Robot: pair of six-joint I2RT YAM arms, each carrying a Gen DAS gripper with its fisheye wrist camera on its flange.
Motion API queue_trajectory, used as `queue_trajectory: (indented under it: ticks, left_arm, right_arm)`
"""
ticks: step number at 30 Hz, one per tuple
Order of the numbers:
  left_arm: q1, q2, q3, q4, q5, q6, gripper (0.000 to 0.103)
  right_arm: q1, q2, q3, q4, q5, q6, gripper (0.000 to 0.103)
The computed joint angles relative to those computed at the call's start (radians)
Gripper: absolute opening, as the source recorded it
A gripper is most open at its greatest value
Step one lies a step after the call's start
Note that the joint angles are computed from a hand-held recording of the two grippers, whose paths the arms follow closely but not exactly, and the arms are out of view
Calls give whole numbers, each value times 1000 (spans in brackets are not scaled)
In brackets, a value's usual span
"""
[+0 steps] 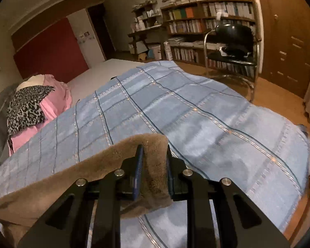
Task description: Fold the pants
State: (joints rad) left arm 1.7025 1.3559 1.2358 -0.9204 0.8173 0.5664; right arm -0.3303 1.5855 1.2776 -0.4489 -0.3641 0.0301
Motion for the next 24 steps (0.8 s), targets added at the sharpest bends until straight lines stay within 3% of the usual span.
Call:
queue_trajectory:
  ticks: [6,10,13,19,23,24]
  left_arm:
    - [282,19,12,-268,103,340,9]
    - [446,82,33,-443,103,592,9]
    - [527,125,28,-495,77,698,9]
    - [614,163,-49,-432,-6,768,9]
    - [616,145,-123,-321,-57,727,11]
    - [621,143,-134,-308,-56,730,11]
  right_arm:
    - [-152,-197,-244,46,-93,-127,20]
    - [-282,-270,-338,18,-205,-210,20]
    - [-382,-316,-393,-20,-287,-294,20]
    - [-540,-351,-473,-119,-379,-485,21]
    - [-634,-342,-502,-155,-397,-555,42]
    - [-658,-350,-513,-158,-398,-573,43]
